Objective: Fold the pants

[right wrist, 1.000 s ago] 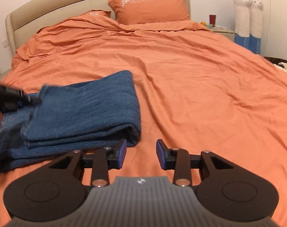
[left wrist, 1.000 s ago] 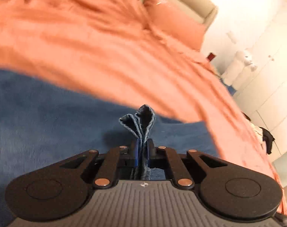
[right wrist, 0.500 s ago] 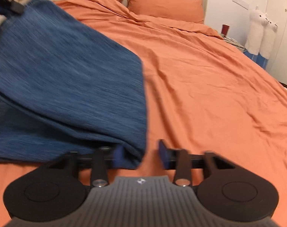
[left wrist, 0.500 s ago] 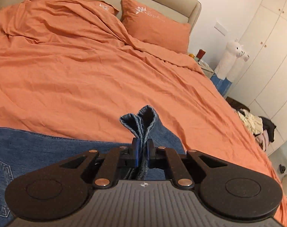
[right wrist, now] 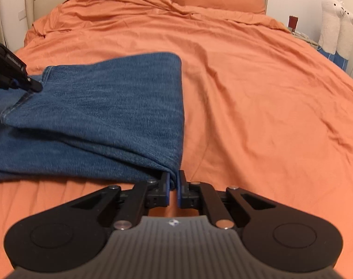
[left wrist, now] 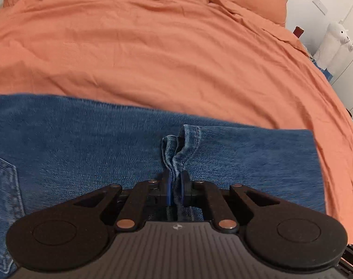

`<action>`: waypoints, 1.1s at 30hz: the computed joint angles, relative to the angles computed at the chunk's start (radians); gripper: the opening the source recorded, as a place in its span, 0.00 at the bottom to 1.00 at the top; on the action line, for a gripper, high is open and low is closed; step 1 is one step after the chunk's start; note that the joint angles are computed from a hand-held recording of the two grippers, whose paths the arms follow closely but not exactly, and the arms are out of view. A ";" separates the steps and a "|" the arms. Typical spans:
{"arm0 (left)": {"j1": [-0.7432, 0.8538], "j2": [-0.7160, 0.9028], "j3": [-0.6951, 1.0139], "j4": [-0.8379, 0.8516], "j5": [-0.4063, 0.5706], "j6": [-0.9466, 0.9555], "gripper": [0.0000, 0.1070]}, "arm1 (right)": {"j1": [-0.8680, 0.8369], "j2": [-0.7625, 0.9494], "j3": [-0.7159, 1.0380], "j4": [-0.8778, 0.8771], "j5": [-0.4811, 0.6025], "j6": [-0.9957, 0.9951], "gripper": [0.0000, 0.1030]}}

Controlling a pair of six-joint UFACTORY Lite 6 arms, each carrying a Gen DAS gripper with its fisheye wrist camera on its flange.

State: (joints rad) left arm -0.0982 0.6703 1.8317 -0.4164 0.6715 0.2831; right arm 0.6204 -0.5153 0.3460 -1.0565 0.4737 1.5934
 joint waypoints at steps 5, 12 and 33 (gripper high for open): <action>0.042 0.036 0.030 -0.109 0.049 0.039 0.15 | -0.018 0.024 0.012 -0.002 -0.015 -0.004 0.00; 0.193 -0.095 -0.155 -0.411 0.209 0.276 0.49 | 0.039 -0.013 0.017 0.023 0.059 -0.020 0.11; 0.209 -0.104 -0.005 -0.425 0.463 0.300 0.34 | 0.108 0.003 0.078 0.100 0.139 -0.093 0.23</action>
State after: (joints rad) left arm 0.1106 0.5660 1.8269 -0.8412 1.1348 0.5832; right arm 0.7280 -0.5118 0.4244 -0.9564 0.6125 1.5003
